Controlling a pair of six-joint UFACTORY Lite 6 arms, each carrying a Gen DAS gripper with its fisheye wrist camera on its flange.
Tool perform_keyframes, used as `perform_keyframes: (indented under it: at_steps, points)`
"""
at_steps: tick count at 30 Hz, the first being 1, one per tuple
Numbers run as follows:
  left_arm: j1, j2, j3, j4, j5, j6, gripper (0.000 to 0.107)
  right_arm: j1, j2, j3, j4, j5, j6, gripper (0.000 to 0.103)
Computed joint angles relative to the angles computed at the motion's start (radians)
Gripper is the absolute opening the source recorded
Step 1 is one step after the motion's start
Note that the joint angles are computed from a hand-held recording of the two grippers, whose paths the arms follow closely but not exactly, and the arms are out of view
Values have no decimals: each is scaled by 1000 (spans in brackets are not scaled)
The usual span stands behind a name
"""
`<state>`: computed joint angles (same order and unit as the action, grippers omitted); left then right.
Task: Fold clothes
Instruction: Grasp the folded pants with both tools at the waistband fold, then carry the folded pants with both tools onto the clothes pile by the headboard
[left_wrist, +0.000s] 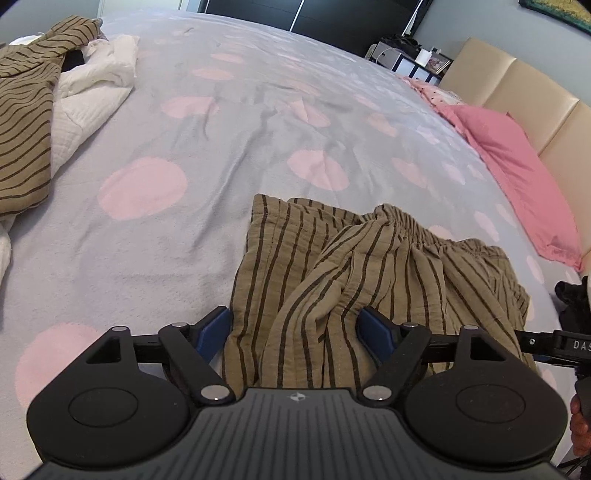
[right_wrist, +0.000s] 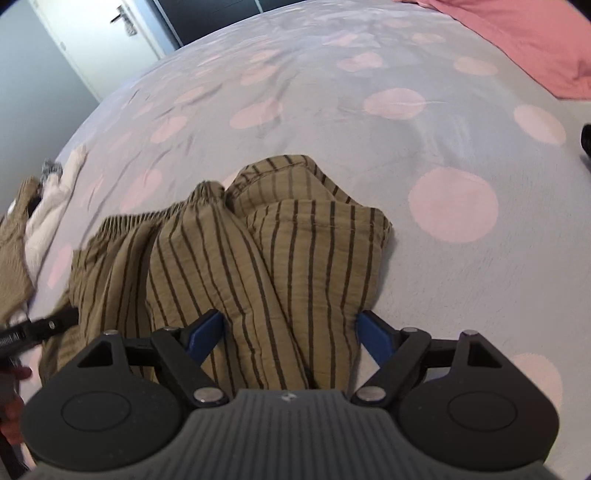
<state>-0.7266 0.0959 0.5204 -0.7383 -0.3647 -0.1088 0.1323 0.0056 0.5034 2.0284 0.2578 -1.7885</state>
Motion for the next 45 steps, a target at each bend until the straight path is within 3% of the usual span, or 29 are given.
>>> perform_keyframes:
  at_steps: [5, 8, 12, 16, 18, 19, 22, 23, 24, 27, 32, 40, 45]
  points:
    - [31, -12, -33, 257, -49, -256, 76, -24, 15, 1, 64, 45, -45, 83]
    - [21, 19, 3, 157, -25, -141, 76, -47, 27, 4, 62, 86, -38, 83]
    - [45, 35, 16, 175, -29, -180, 75, -40, 41, 9, 103, 98, -70, 83]
    - [9, 78, 69, 31, -23, -15, 75, -3, 57, 25, 116, 117, -88, 83]
    - [4, 100, 83, 81, -24, -52, 63, 37, 77, 46, 106, 108, -86, 80]
    - [2, 108, 89, 92, -25, -62, 61, 67, 80, 53, 135, 85, -116, 79]
    - [-2, 113, 98, 27, -27, 1, 44, 137, 82, 71, 287, 10, -276, 61]
    - [-1, 110, 96, 22, -28, 7, 38, 145, 84, 76, 320, -2, -310, 49]
    - [0, 106, 93, 21, -29, 12, 35, 146, 85, 80, 322, -4, -314, 37]
    - [-5, 89, 79, 46, -37, 12, 23, 133, 91, 89, 247, 20, -246, 18]
    - [-39, 49, 67, -41, -53, 117, 12, 153, 36, 69, 282, 28, -296, 15]
    - [-90, -83, 24, -187, -72, 245, 9, 137, -115, 13, 246, 37, -255, 14]
    - [-147, -172, 15, -332, -85, 382, 9, 100, -236, -21, 67, 45, -72, 14]
